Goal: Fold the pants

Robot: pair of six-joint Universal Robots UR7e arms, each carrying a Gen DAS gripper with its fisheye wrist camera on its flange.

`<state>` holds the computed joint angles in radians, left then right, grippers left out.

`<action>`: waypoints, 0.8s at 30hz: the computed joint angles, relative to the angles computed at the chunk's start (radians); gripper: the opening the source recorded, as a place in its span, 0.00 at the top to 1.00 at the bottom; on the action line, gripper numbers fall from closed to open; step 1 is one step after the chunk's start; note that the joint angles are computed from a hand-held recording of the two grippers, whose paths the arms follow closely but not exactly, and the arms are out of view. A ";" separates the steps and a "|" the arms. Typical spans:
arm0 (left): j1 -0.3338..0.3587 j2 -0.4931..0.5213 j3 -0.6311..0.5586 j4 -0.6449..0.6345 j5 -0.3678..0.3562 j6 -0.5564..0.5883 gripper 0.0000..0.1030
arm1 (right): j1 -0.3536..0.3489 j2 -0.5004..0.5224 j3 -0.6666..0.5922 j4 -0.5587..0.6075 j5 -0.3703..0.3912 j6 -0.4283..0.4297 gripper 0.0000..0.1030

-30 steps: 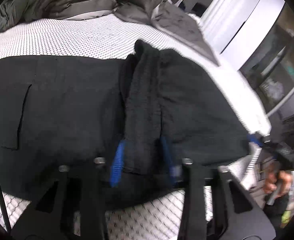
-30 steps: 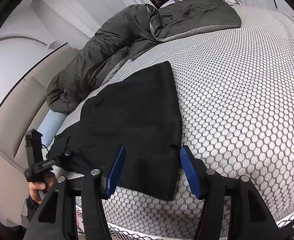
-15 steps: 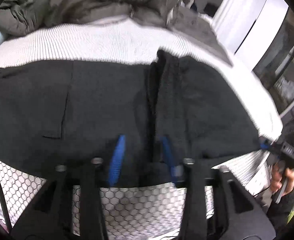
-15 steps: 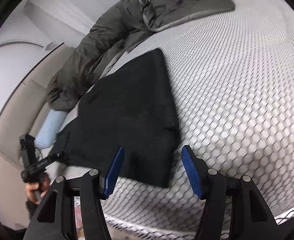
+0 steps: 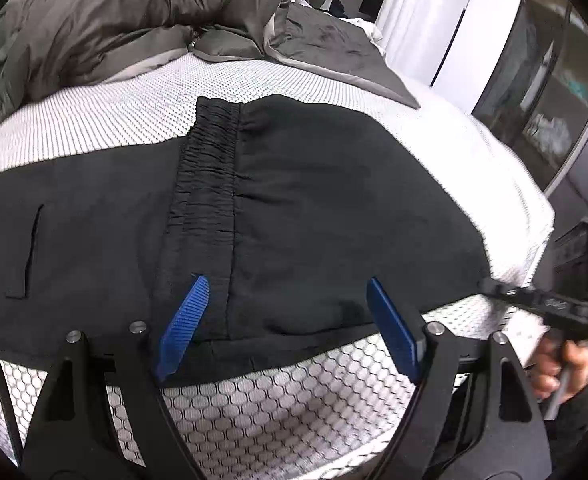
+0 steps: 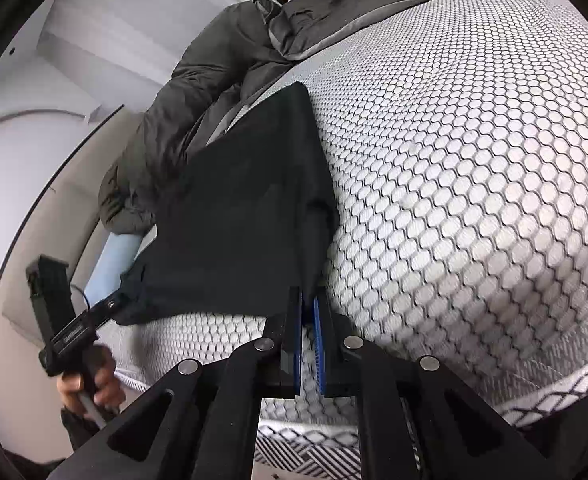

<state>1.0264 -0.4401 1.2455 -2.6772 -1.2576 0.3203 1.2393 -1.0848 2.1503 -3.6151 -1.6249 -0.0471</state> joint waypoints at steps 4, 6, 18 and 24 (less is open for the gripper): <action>-0.016 0.025 -0.004 -0.059 0.039 0.035 0.23 | 0.044 0.002 -0.001 -0.069 -0.078 -0.028 0.86; -0.027 0.038 -0.010 -0.064 0.039 0.077 0.23 | 0.082 0.026 -0.034 -0.089 -0.136 -0.059 0.85; -0.056 0.117 -0.046 -0.028 0.045 0.297 0.21 | 0.269 0.163 -0.220 -0.126 -0.476 -0.310 0.68; -0.048 0.077 -0.007 -0.020 0.012 0.227 0.21 | 0.247 0.091 -0.098 -0.195 -0.541 -0.278 0.63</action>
